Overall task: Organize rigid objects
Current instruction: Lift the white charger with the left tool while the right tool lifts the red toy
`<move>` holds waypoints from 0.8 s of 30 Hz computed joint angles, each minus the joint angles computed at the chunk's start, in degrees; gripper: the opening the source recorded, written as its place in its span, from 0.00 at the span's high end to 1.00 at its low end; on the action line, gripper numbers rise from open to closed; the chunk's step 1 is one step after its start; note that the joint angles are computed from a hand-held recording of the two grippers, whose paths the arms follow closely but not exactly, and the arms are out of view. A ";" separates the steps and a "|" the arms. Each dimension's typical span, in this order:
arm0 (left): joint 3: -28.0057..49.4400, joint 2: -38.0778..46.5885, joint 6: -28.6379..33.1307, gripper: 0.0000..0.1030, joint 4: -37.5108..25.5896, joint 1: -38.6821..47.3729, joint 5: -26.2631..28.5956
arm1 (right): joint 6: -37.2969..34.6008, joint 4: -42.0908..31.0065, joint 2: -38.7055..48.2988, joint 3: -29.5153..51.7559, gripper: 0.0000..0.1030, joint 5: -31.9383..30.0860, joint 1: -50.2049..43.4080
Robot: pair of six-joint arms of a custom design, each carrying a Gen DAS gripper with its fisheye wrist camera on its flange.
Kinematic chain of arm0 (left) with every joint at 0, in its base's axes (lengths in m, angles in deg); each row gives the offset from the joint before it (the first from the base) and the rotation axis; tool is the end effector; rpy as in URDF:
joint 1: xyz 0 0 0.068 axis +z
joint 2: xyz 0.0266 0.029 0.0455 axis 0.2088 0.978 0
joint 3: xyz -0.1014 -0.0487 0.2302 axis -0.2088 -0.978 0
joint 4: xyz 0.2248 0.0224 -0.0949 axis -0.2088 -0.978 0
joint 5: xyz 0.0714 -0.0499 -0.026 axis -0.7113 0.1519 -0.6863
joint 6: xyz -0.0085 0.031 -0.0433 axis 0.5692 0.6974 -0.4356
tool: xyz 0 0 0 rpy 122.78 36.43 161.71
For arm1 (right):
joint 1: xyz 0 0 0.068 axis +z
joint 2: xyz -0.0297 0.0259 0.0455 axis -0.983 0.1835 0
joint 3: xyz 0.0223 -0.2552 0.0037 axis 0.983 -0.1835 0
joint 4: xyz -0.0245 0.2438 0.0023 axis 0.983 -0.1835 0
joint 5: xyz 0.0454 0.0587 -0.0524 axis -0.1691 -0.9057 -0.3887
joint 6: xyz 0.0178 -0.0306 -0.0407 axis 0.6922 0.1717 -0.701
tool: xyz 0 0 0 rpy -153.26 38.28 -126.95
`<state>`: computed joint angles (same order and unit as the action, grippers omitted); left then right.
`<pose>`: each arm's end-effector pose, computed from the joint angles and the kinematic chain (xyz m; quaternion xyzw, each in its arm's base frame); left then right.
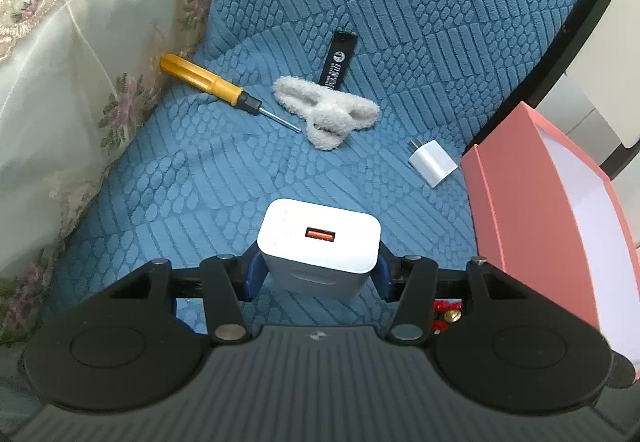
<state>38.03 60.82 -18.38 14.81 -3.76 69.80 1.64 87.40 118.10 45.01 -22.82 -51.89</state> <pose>0.3838 -0.1192 0.0444 0.0917 0.9394 -0.2011 0.2622 0.2490 0.1178 0.0191 0.0602 0.9359 0.0210 0.3463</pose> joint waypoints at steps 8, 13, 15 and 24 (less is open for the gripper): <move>-1.27 -2.49 0.52 0.44 1.65 0.63 1.75 | 1.15 -3.16 -6.63 -2.33 0.41 1.66 -0.79; -5.69 -7.56 0.74 0.44 3.97 0.41 2.75 | 2.53 -7.09 -13.68 -4.33 0.43 2.59 -1.02; -8.05 -10.21 0.62 0.44 5.61 -0.05 2.47 | 2.68 -8.33 -16.46 -5.52 0.46 3.79 -0.26; -13.71 -14.56 -1.21 0.44 7.98 -0.25 1.60 | 1.91 -12.33 -20.59 -5.18 0.62 5.84 1.99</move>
<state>24.32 46.26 -19.58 22.79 -4.01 71.41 3.55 75.07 97.52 39.83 -16.98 -49.90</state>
